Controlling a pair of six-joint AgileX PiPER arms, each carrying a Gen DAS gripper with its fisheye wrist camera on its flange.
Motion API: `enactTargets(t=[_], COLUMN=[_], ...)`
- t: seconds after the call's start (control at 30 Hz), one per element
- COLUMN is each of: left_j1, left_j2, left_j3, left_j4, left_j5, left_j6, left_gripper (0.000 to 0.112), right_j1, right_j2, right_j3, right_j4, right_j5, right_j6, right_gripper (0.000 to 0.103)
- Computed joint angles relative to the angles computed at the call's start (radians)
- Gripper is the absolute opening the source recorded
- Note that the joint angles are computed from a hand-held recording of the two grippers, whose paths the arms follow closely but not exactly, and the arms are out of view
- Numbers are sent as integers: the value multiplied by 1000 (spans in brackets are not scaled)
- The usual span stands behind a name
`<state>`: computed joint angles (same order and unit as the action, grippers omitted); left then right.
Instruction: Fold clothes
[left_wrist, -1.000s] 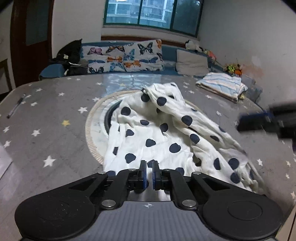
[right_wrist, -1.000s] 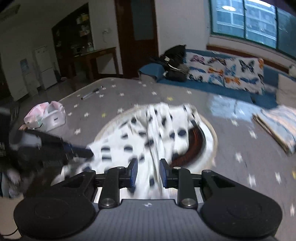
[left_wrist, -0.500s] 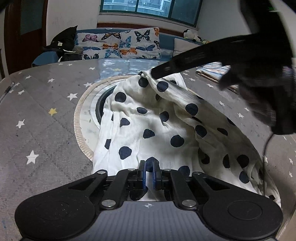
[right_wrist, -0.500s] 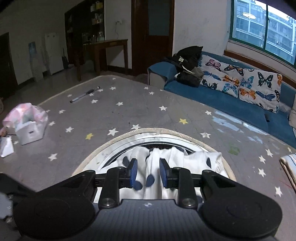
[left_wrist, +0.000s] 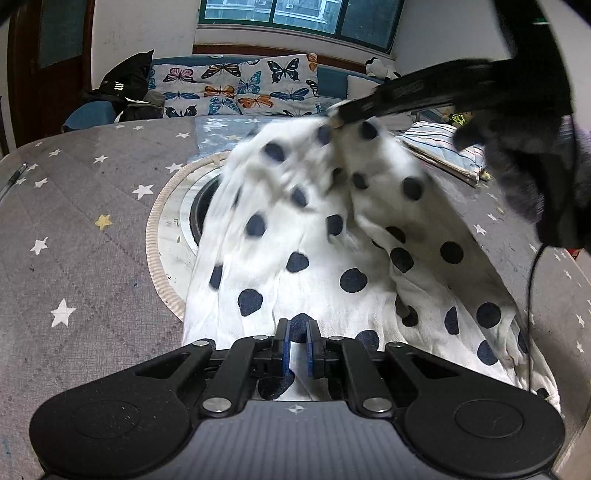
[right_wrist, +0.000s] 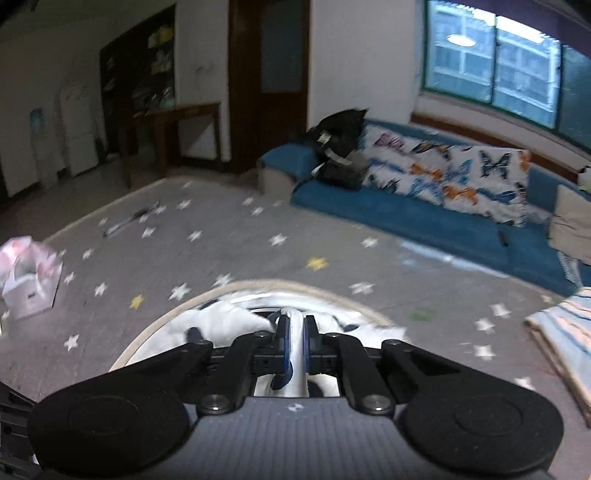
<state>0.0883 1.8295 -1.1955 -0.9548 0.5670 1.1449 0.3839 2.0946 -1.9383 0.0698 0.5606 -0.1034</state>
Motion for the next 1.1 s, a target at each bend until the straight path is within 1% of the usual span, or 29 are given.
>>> enactTargets(t=[0.17, 0.23, 0.3, 0.53, 0.63, 0.7, 0.77, 0.9, 0.97, 1.03, 1.1], left_j1=[-3, -3, -5, -11, -14, -14, -9, -12, -16, -22, -25], left_j2=[-3, -3, -5, -6, -4, 3, 7, 8, 7, 7, 7], left_j3=[5, 4, 6, 11, 8, -1, -5, -7, -4, -3, -4], left_j4=[5, 9, 14, 19, 25, 29, 28, 33, 29, 29, 30], left_j5=[-11, -13, -18, -33, -35, -33, -29, -31, -36, -40, -42], left_j6=[-1, -4, -7, -4, -6, -7, -1, -2, 3, -1, -6], left_gripper=[10, 10, 10, 10, 10, 10, 10, 12, 15, 17, 18], right_j1=[-47, -69, -95, -170, -207, -231, -230, -168, -141, -120, -99], right_j2=[-136, -183, -224, -336, -370, -386, -409, -449, -445, -412, -364], right_j3=[180, 248, 308, 522, 608, 653, 709, 752, 734, 693, 641], right_j4=[-99, -175, -233, -353, -377, -356, -390, -553, -548, -528, -509], right_j5=[-103, -140, -159, -153, -144, -121, -121, -125, -130, -124, -112], right_j6=[115, 197, 268, 426, 493, 486, 498, 567, 521, 461, 403], right_gripper=[6, 5, 5, 5, 6, 8, 18, 30, 44, 48, 50])
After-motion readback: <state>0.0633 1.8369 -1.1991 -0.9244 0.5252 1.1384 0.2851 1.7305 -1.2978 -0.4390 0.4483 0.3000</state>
